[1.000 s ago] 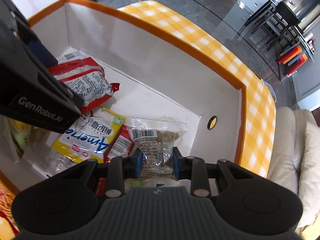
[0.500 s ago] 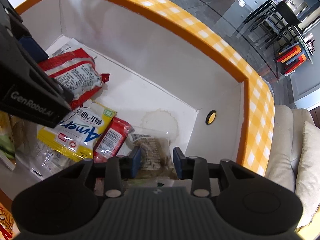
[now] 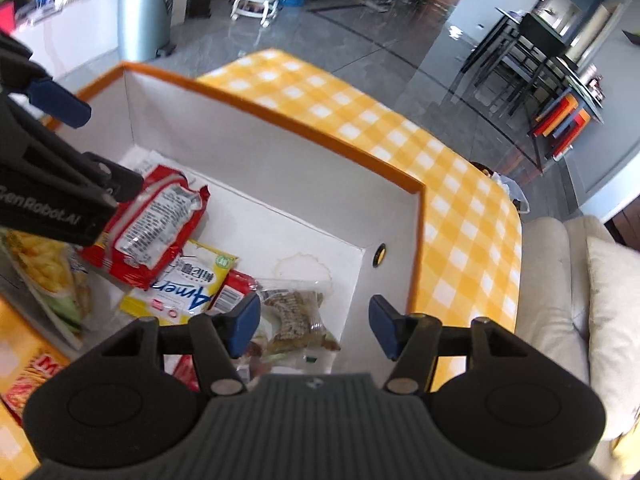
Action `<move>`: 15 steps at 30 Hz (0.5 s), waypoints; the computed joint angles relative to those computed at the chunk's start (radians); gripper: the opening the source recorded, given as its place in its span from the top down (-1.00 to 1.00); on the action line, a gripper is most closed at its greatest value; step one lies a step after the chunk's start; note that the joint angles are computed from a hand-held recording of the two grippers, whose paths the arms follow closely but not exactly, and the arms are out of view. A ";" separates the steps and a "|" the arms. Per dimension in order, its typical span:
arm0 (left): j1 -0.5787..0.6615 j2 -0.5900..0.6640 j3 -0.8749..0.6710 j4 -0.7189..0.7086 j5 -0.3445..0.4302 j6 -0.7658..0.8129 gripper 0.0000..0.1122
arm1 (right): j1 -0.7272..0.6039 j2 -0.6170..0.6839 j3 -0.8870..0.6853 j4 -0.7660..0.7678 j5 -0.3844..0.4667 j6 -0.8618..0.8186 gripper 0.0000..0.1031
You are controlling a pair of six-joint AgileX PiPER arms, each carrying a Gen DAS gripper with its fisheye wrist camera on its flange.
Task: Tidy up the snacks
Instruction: 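Withdraw both grippers from the box toward the Mimi bag and green stick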
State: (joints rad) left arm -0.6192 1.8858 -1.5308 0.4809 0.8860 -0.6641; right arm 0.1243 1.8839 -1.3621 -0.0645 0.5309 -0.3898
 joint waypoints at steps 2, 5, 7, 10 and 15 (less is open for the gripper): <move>-0.032 -0.048 0.058 0.056 -0.016 -0.058 -0.48 | -0.011 -0.047 0.053 0.027 -0.024 -0.003 -0.13; -0.081 -0.121 0.150 0.135 -0.049 -0.145 -0.47 | -0.026 -0.134 0.153 0.076 -0.070 -0.023 -0.13; -0.116 -0.169 0.207 0.186 -0.061 -0.209 -0.48 | -0.037 -0.196 0.221 0.109 -0.101 -0.038 -0.13; -0.165 -0.242 0.288 0.231 -0.078 -0.289 -0.48 | -0.058 -0.299 0.325 0.178 -0.135 -0.065 -0.14; -0.242 -0.338 0.419 0.262 -0.108 -0.398 -0.48 | -0.096 -0.473 0.503 0.301 -0.180 -0.118 -0.16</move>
State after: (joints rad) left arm -0.8612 1.5476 -1.1121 0.7434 0.7778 -1.0617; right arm 0.0286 1.4111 -0.8592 0.2369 0.3505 -0.5077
